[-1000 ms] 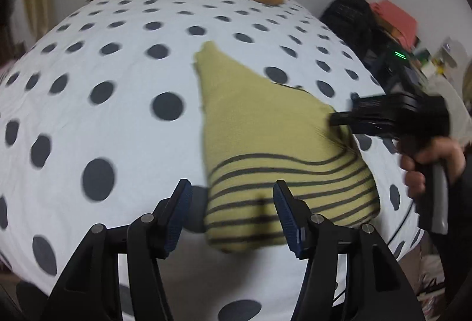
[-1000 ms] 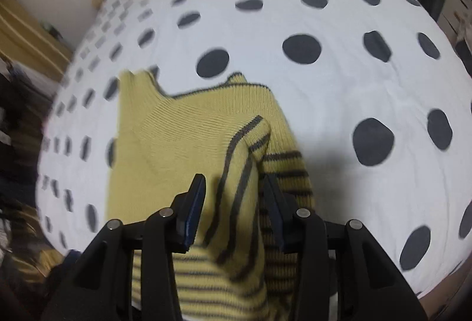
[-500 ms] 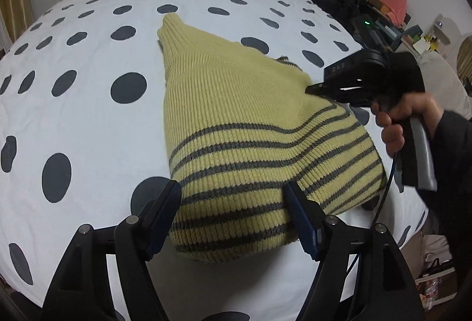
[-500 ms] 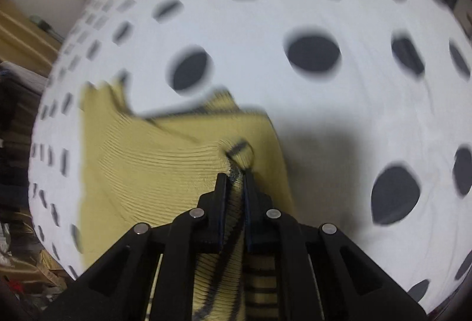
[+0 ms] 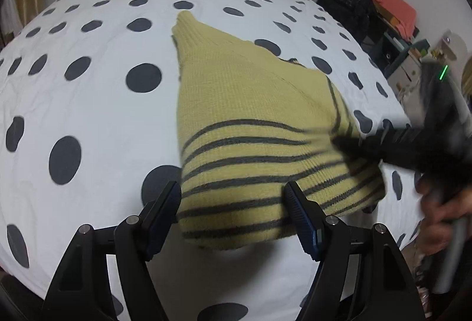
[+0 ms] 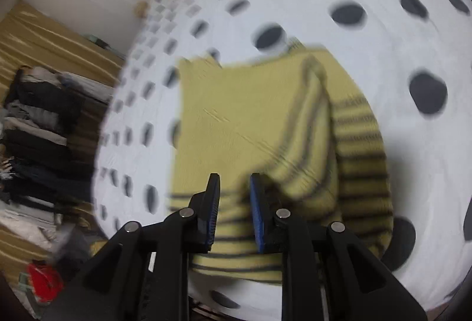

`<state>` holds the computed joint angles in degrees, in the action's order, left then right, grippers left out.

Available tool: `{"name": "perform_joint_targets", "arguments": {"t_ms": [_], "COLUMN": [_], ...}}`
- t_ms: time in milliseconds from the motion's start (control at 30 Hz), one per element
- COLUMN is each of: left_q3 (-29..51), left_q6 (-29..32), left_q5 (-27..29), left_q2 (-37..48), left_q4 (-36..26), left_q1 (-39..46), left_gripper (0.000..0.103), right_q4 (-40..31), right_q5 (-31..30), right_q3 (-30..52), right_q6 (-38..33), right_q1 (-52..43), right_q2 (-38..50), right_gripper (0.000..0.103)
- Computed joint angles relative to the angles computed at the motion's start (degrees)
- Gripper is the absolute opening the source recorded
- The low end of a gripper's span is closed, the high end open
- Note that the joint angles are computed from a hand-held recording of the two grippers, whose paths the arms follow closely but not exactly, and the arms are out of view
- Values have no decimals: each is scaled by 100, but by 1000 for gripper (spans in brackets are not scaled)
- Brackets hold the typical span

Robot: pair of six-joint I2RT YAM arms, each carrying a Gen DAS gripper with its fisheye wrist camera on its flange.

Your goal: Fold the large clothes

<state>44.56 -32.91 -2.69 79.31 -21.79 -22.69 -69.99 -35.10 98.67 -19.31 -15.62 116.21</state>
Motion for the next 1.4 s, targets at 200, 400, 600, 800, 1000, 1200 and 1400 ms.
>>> {"name": "perform_joint_targets", "arguments": {"t_ms": [200,400,600,800,1000,1200,1400], "left_q3": [-67,-213,-415,-308,-83,967,2567], "left_q6": [-32,-48,-105,-145,266,528,694], "left_q5": [-48,84,311,-55,1006,2152,2260], "left_q2": [-489,-866,-881,-180,-649,896,2930], "left_q4": [-519,-686,2,-282,-357,-167,-279], "left_q1": [427,729,343,30,1258,2275,2189], "left_gripper": [71,71,73,73,81,86,87], "right_q4": [462,550,-197,378,250,246,401], "right_q5": [120,257,-739,-160,-474,-841,-1087], "right_q3": [-658,-851,-715,-1175,-1516,-1505,-1468], "right_q6": [-17,250,-255,270,-53,131,442], "right_q1": [-691,-797,-735,-933,-1223,-1841,-1873], "right_q2": [30,-500,-571,63,-764,-729,17], "right_gripper": [0,0,3,0,20,82,83]}}
